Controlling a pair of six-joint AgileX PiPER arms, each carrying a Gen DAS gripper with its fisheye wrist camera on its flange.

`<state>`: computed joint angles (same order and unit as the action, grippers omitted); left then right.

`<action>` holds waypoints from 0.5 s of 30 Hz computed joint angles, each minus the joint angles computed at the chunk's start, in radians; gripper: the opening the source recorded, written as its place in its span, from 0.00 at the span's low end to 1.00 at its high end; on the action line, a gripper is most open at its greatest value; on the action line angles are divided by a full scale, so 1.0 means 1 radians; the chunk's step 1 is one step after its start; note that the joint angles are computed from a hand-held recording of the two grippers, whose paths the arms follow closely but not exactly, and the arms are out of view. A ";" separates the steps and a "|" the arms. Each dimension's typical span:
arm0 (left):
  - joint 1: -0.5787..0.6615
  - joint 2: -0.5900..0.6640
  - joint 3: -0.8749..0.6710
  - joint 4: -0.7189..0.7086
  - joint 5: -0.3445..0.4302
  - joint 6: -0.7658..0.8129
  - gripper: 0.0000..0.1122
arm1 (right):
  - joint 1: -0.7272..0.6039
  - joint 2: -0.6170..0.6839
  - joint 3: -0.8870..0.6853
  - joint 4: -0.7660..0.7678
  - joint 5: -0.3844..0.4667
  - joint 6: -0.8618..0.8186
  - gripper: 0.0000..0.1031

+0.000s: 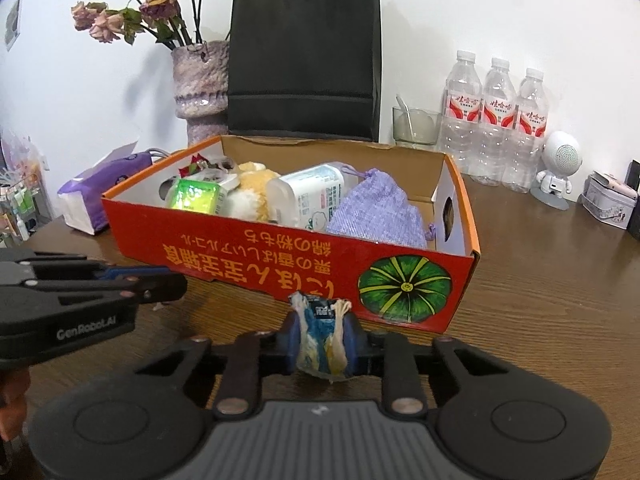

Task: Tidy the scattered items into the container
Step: 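Lower the packet into the box and open the right tool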

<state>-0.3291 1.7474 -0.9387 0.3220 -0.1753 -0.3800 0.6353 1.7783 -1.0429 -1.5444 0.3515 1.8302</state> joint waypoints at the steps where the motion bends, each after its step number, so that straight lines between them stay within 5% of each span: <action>1: 0.006 -0.009 0.009 0.035 -0.008 -0.036 0.10 | 0.003 -0.005 0.005 -0.008 0.001 0.008 0.19; 15: 0.058 -0.157 0.095 0.201 -0.096 -0.217 0.10 | 0.044 -0.108 0.065 -0.169 0.059 0.186 0.17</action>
